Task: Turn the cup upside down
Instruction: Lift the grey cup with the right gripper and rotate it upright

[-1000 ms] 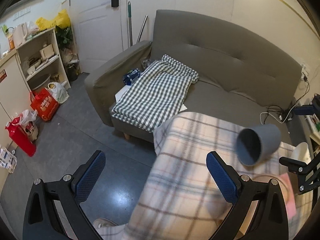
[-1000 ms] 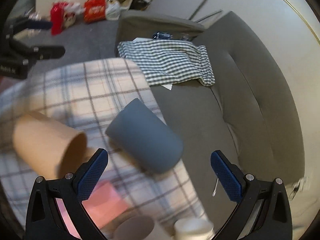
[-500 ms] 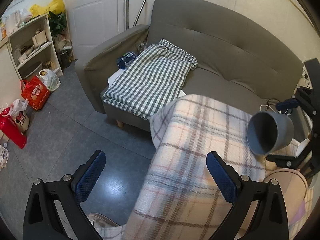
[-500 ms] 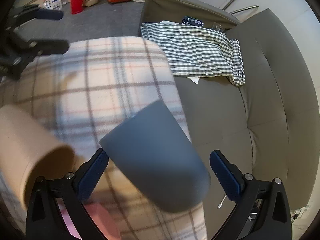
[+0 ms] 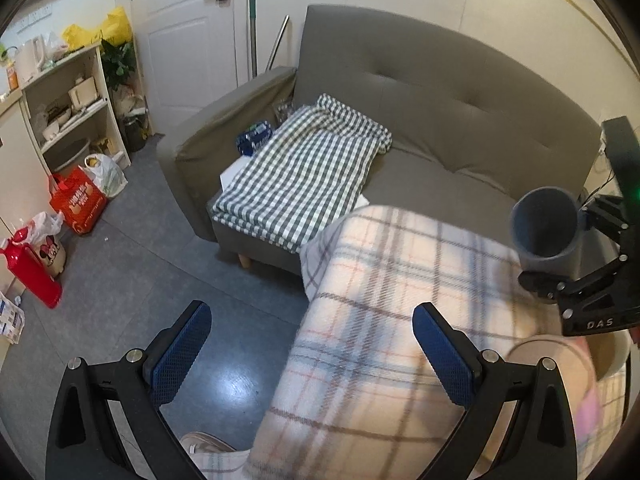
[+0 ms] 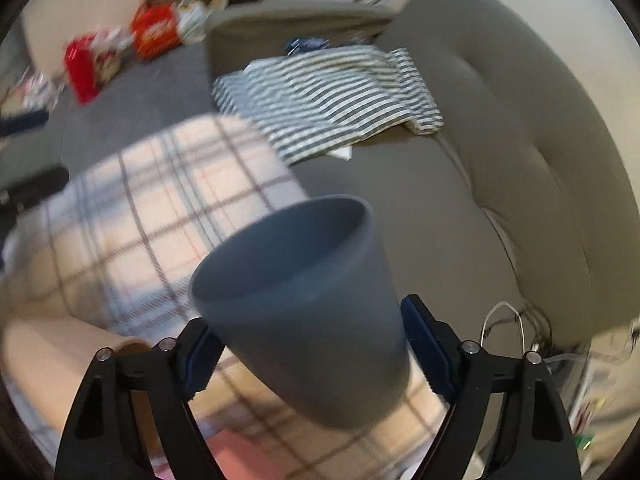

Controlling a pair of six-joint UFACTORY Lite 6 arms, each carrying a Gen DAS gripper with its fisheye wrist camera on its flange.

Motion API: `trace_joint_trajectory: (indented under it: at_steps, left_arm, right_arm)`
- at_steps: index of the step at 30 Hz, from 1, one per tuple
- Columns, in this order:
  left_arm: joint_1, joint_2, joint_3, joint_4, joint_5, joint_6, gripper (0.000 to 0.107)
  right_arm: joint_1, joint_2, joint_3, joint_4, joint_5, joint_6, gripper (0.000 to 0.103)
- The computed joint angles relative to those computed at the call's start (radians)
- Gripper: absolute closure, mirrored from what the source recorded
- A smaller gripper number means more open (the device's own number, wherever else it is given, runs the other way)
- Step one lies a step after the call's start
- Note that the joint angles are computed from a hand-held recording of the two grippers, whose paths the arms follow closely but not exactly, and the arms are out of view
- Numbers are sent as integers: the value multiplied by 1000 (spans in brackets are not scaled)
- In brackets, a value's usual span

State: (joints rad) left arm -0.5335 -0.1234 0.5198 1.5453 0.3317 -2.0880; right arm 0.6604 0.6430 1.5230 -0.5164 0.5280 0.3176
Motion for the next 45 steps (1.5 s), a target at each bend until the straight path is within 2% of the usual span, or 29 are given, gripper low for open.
trace_joint_trajectory:
  at_steps: [3,7,12,15,19,21,23,28,33,36,38,45]
  left_arm:
    - [-51,-94,-2,-186,55,175,4]
    - [-193,-275,-1,-395,206,352,4]
    - [-406,-430,1,-492,407,385,4]
    - [-563,-488,3,-510,544,351,4]
    - [-777,-542,-11,-523,702,274,4]
    - [-856,-551,-27,-526,748,229,4]
    - [-941,-553,-52,-532,790,179,4]
    - [-1062,-537,-123,-555,818,64,4]
    - [-1090,-525,-175,-571,788,10,4]
    - [-1082,-510,-190,-567,758,-6,4]
    - [-1068,-499,-199,-567,735,-10,4]
    - [-1056,-470,-230,-511,684,-85,4]
  right_arm:
    - [18,-186,-141,-16,-15,105,26]
    - [78,-444,-292,-33,41,209,27]
    - [269,-762,-431,-42,256,383,28]
    - [478,-891,-489,-80,448,610,28]
    - [748,-986,-573,-88,597,911,29]
    - [852,-1004,-627,-68,611,1044,29]
    - [924,-996,-673,-30,576,1148,29]
    - [994,-969,-831,45,353,1342,30]
    - [911,-927,-977,81,92,1394,30]
    - [826,-899,-1035,89,-10,1374,30]
    - [776,-909,-1070,40,-60,1423,30]
    - [658,-969,-1156,-199,-122,1641,30]
